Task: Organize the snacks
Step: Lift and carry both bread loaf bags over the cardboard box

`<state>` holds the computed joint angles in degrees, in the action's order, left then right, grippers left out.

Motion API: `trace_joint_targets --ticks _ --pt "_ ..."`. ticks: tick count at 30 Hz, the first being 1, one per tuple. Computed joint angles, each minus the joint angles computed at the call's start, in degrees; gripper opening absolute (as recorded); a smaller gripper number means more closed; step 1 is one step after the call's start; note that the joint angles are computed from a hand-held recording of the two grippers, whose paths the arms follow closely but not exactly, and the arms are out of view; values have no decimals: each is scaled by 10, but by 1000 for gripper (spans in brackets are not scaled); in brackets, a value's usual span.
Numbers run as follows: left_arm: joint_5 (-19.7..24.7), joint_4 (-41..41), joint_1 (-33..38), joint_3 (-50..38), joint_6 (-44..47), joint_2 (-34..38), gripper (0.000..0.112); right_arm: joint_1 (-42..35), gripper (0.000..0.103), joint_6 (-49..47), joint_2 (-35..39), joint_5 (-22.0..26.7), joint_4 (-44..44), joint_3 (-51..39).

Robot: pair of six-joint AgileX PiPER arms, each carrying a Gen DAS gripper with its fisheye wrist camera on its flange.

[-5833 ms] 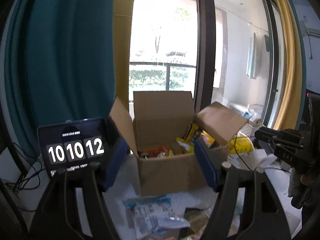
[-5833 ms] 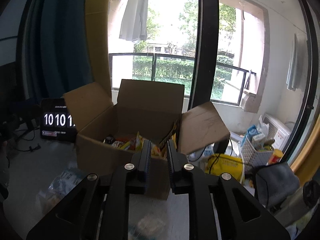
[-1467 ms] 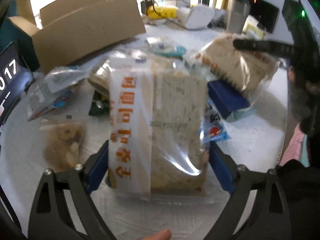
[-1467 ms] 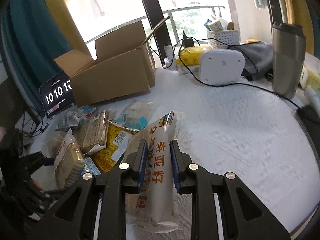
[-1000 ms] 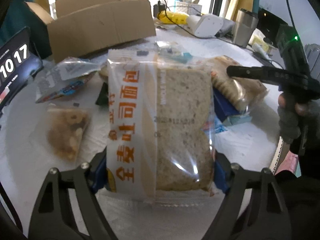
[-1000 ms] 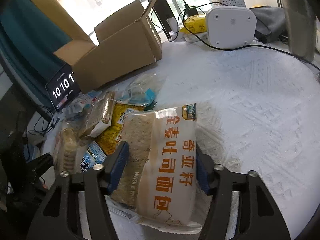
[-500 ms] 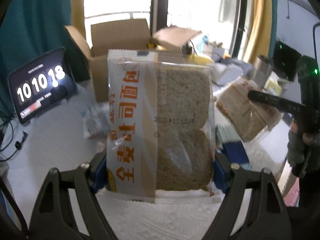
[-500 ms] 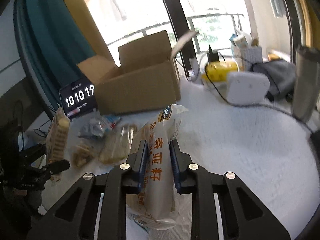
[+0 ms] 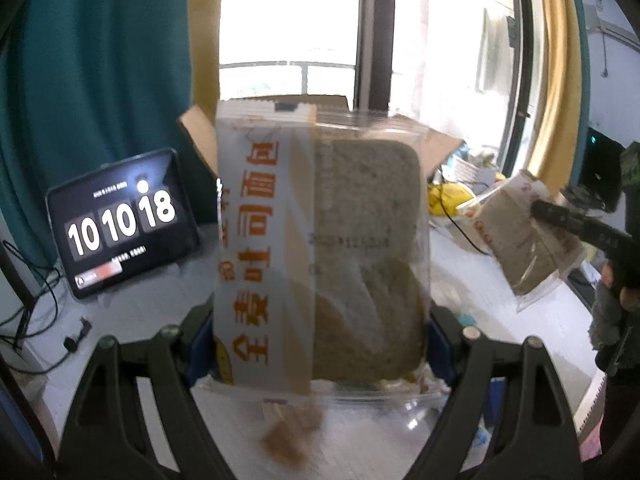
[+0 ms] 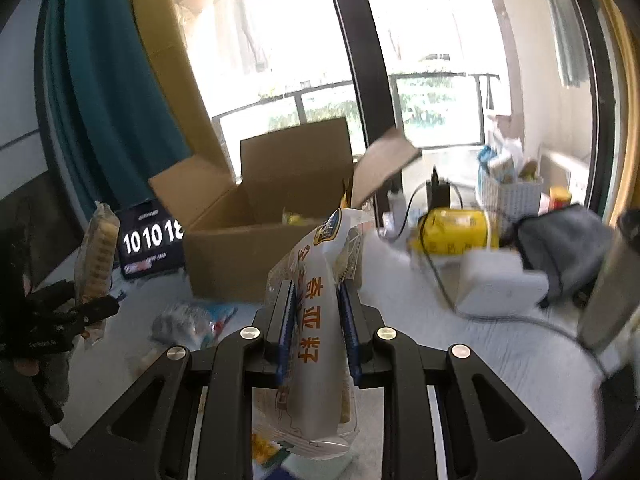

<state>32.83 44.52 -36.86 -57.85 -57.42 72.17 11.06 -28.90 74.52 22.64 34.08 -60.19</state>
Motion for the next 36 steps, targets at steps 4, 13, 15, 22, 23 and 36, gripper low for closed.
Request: trace_joint_targets --ticks 4,13,15,22,23,36 --pt "-15 -23 39 -36 37 28 84 -6 24 -8 30 -1 0 -43" --pt "-20 -14 87 -124 91 93 84 -2 24 16 104 -11 -38 -153" --pt "-18 -11 93 -145 99 106 84 -1 24 16 118 -13 -38 -174" --pt "-6 -30 116 -256 158 179 84 -3 24 12 175 -13 -38 -246" --pt "-1 -31 114 -269 162 186 84 -3 24 9 183 -13 -35 -258" --pt "77 -164 147 -537 325 362 85 17 24 53 304 -4 -80 -431"
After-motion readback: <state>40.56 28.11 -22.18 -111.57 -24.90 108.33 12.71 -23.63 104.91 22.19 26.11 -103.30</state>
